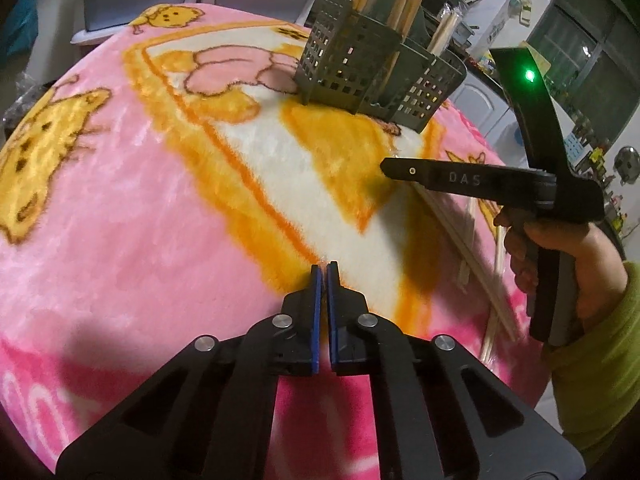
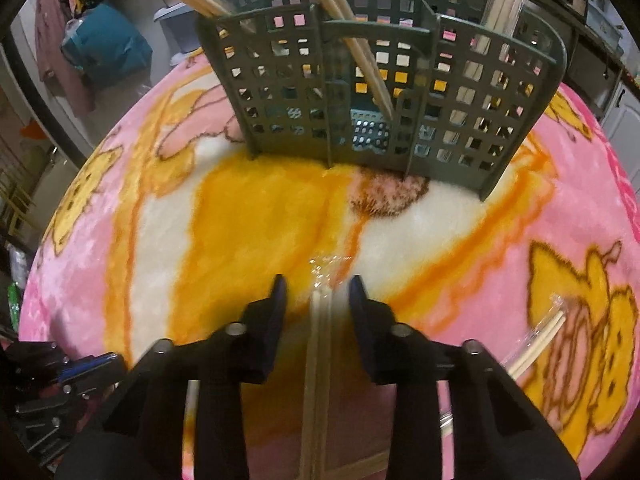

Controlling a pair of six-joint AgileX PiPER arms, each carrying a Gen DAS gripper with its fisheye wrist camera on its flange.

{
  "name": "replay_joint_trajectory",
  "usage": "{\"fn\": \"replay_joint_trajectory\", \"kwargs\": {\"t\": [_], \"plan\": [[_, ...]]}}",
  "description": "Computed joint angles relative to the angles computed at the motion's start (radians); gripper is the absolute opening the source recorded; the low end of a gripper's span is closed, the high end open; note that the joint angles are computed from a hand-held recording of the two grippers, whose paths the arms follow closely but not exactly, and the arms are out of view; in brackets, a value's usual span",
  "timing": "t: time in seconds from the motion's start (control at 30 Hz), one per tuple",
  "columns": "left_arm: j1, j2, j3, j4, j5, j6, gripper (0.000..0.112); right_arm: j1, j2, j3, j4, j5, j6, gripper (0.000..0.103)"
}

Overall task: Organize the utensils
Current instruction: 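Close the right tool on a wrapped chopstick while the left tool grasps another, then raise both held chopsticks upright and move both tools above the caddy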

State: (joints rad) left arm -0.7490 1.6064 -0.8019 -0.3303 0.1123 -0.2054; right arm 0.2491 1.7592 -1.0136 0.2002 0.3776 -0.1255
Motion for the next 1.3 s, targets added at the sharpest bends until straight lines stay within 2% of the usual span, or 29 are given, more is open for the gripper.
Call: {"fn": "replay_joint_trajectory", "kwargs": {"t": [0.07, 0.13, 0.23, 0.3, 0.6, 0.9, 1.3], "plan": [[0.005, -0.001, -0.007, -0.090, 0.004, 0.084, 0.001, -0.009, -0.004, 0.003, 0.013, -0.005, -0.017, 0.011], [0.006, -0.003, -0.019, -0.112, 0.008, 0.104, 0.001, -0.034, -0.019, 0.013, 0.096, -0.001, -0.101, 0.011], [0.003, -0.016, -0.039, -0.068, 0.017, 0.066, 0.001, -0.054, -0.058, 0.040, 0.176, -0.014, -0.188, 0.011], [0.005, -0.027, -0.059, -0.079, 0.028, 0.079, 0.001, -0.076, -0.102, 0.064, 0.307, -0.012, -0.310, 0.011], [-0.006, -0.066, -0.174, 0.175, 0.063, -0.138, 0.001, -0.191, -0.337, 0.170, 0.666, 0.003, -0.676, 0.010], [-0.034, -0.066, -0.288, 0.295, 0.091, -0.233, 0.001, -0.299, -0.535, 0.223, 0.817, 0.073, -0.819, 0.010], [-0.076, -0.025, -0.433, 0.362, 0.126, -0.257, 0.001, -0.397, -0.690, 0.277, 0.943, 0.080, -0.939, 0.010]]}}
